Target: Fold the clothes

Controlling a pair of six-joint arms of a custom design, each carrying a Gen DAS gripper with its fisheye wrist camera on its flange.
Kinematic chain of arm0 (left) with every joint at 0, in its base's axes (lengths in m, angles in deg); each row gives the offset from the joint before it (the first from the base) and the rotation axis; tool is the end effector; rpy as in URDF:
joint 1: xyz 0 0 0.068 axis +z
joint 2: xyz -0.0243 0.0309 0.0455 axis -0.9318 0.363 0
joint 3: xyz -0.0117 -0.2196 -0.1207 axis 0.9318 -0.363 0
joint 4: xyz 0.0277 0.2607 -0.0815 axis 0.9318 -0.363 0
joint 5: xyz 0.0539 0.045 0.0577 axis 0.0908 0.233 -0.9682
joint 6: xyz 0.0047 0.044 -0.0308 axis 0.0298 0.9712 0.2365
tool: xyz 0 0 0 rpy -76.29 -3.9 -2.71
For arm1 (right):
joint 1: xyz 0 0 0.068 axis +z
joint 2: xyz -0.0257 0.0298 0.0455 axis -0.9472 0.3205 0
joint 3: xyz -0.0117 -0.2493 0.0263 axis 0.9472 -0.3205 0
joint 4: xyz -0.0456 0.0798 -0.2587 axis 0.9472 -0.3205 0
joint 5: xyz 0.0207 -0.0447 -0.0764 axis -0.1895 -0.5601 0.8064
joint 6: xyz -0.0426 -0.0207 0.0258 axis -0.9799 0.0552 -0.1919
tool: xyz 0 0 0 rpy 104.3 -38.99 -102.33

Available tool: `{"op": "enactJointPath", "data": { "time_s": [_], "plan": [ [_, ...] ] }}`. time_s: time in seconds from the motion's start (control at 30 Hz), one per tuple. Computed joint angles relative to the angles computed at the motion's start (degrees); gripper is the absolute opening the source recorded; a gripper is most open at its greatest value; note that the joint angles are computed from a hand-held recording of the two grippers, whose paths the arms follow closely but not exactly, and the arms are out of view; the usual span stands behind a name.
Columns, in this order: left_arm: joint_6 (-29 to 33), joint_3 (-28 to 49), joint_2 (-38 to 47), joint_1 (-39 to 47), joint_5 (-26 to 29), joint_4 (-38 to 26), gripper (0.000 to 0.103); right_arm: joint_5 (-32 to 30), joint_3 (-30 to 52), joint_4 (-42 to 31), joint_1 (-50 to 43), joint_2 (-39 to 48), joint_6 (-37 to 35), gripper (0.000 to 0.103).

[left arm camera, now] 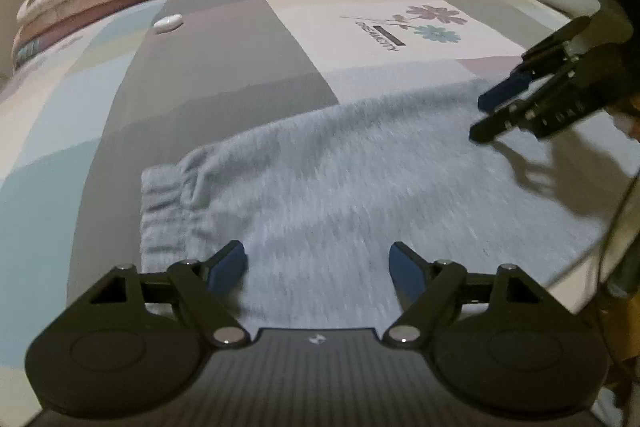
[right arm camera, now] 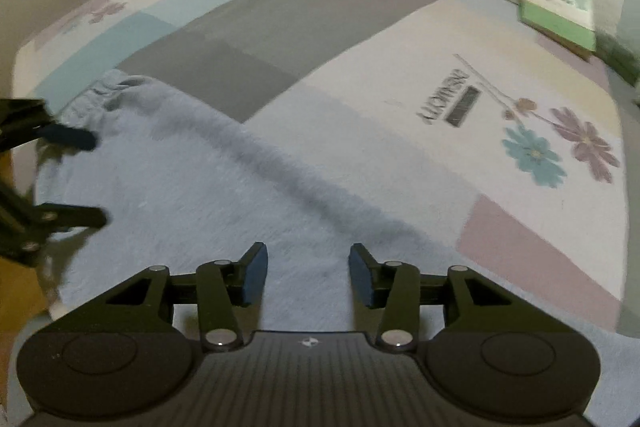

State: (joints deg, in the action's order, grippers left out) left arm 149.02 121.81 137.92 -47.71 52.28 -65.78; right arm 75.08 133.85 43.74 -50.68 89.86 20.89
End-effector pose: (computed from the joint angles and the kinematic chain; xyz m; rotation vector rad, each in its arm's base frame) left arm 0.3378 0.1088 0.0988 0.9569 2.2742 -0.2425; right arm 0.3102 0.1140 0.1189 -0.3080 2.5286 0.0887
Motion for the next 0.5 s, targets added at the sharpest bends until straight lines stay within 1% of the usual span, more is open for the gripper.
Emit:
{"op": "enactJointPath", "data": {
  "time_s": [0.03,0.07,0.1,0.17,0.2,0.23,0.3,0.33,0.37,0.4,0.47,0.5],
  "plan": [
    [1.1,-0.4,-0.6,0.7,-0.3,-0.4,0.080,1.6,-0.8,-0.7,0.3,-1.5,-0.1,0.052],
    [2.3,-1.4,-1.5,1.3,-0.5,-0.2,0.080,1.9,-2.2,-1.2,0.2,-3.4,-0.4,0.052],
    [3.5,-2.7,-2.4,1.8,-0.7,0.3,0.080,0.9,-4.0,-1.5,0.1,-5.9,-0.7,0.054],
    [5.4,-4.7,-3.9,3.1,-0.5,0.6,0.082,-1.5,-8.0,-2.5,0.2,-11.5,-0.9,0.061],
    [5.5,-5.3,-4.4,3.7,-0.1,0.7,0.082,-2.0,-10.0,-3.0,0.7,-14.1,-0.9,0.068],
    [5.5,-5.3,-4.5,4.2,0.0,0.0,0.082,-2.0,-11.9,-3.6,1.4,-16.2,-0.6,0.071],
    [5.6,-4.8,-4.8,5.0,0.0,-1.4,0.082,-1.0,-15.1,-5.0,3.2,-18.7,0.2,0.072],
    [5.9,-5.3,-5.4,5.1,-0.3,-1.3,0.082,0.0,-16.6,-5.6,4.1,-19.9,1.0,0.075],
    [6.2,-5.7,-6.1,5.2,-0.5,-1.2,0.082,1.2,-18.4,-6.0,4.9,-21.6,2.0,0.078],
    [6.4,-6.6,-7.1,5.1,-0.7,-0.6,0.082,2.4,-20.2,-6.5,5.8,-23.4,3.1,0.085],
    [7.0,-9.2,-9.9,4.6,-0.8,1.1,0.082,4.7,-23.4,-8.3,7.4,-28.0,5.2,0.085],
    [7.2,-9.7,-10.6,4.3,-0.1,1.1,0.083,5.5,-24.7,-10.0,7.4,-31.8,6.1,0.085]
  ]
}}
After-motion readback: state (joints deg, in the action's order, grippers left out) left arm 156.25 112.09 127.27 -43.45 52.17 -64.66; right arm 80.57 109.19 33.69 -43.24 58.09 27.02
